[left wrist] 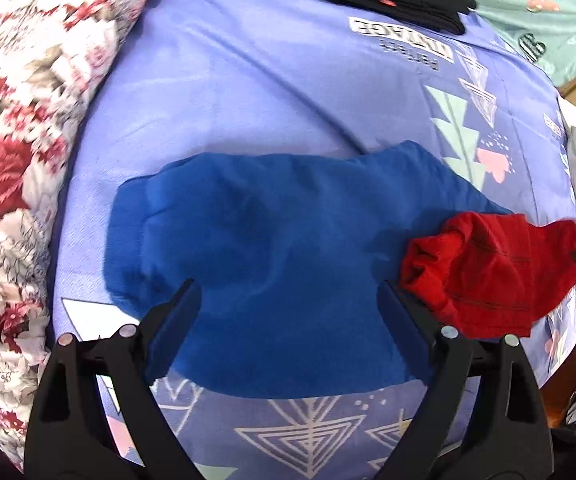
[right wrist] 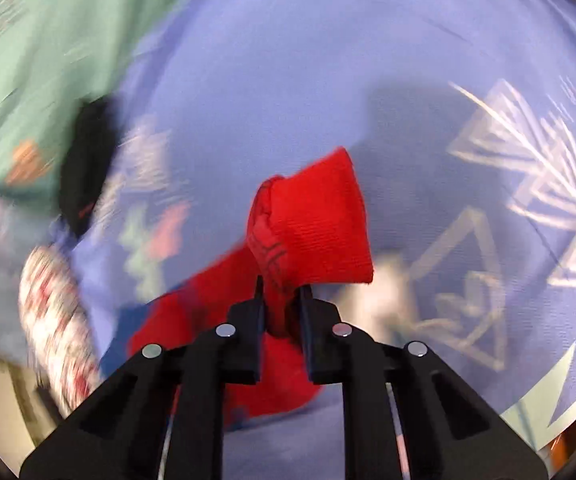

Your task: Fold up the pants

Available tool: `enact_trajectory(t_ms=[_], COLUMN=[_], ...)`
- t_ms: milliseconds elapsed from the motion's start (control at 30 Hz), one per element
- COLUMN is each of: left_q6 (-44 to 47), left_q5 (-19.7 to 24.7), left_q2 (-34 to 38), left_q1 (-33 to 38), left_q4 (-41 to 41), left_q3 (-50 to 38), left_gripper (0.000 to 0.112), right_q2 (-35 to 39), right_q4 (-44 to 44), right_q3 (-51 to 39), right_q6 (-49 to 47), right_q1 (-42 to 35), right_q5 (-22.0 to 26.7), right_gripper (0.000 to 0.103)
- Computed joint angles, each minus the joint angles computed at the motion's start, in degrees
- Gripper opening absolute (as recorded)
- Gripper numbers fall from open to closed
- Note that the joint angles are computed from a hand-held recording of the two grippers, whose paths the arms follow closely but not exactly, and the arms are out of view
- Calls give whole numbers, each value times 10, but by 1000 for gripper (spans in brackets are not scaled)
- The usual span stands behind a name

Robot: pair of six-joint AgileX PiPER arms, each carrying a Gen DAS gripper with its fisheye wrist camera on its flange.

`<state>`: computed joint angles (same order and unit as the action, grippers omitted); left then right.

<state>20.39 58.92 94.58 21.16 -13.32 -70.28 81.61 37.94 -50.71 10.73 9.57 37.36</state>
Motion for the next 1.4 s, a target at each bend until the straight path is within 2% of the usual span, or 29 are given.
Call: enact_trajectory(t_ms=[133, 233, 367, 433, 467, 500, 567, 667, 700, 733, 767, 800, 833, 867, 933, 1000, 1067, 1133, 1200, 1400], left_q6=[-1, 9, 16, 16, 14, 10, 7, 9, 8, 5, 3, 2, 4, 5, 6, 4, 1, -9, -21, 6], left_q5=[0, 2, 3, 2, 0, -1, 1, 2, 2, 5, 10, 16, 24, 31, 35, 39, 37, 34, 37, 56], left_q2=[5, -1, -8, -8, -7, -6, -3, -3, -3, -1, 1, 3, 5, 5, 2, 2, 3, 8, 14, 16], left_q1=[21, 29, 30, 31, 31, 30, 35, 42, 44, 45, 45, 45, 43, 37, 17, -6, -37, -63, -76, -104], left_q4=[-3, -10, -6, -4, -2, 1, 0, -3, -3, -5, -10, -17, -29, -37, -48, -56, -60, -60, -63, -84], left_q3=[-3, -1, 5, 6, 5, 5, 0, -3, -4, -8, -11, -14, -18, -22, -26, -32, -39, -51, -61, -65], left_gripper=[91, 91, 91, 91, 91, 91, 91, 91, 91, 91, 91, 91, 91, 91, 91, 91, 91, 91, 91, 91], right_q2=[66, 163, 287, 351, 378, 387, 373, 317, 297, 272, 268, 257, 255, 250, 247, 265, 298, 300, 283, 225], right_q4=[23, 48, -1, -53, -73, -70, -16, 71, 74, 61, 54, 36, 13, -21, -60, -148, -174, -205, -176, -160], right_q3=[-96, -182, -305, -380, -418, -432, -421, -349, -325, -296, -290, -269, -260, -244, -232, -247, -271, -285, -284, -248], right_q6=[-25, -44, -19, 13, 29, 31, -18, -106, -114, -112, -104, -85, -59, -20, 21, 88, 102, 111, 81, 34], right_q1=[118, 201, 267, 290, 298, 301, 290, 251, 240, 225, 219, 206, 198, 189, 182, 189, 192, 204, 202, 219], right_q5=[25, 32, 74, 123, 152, 163, 161, 144, 132, 116, 108, 97, 90, 70, 40, 26, 51, 66, 77, 151], right_gripper=[15, 15, 17, 30, 44, 54, 61, 61, 61, 61, 54, 31, 19, 13, 10, 9, 7, 7, 13, 14])
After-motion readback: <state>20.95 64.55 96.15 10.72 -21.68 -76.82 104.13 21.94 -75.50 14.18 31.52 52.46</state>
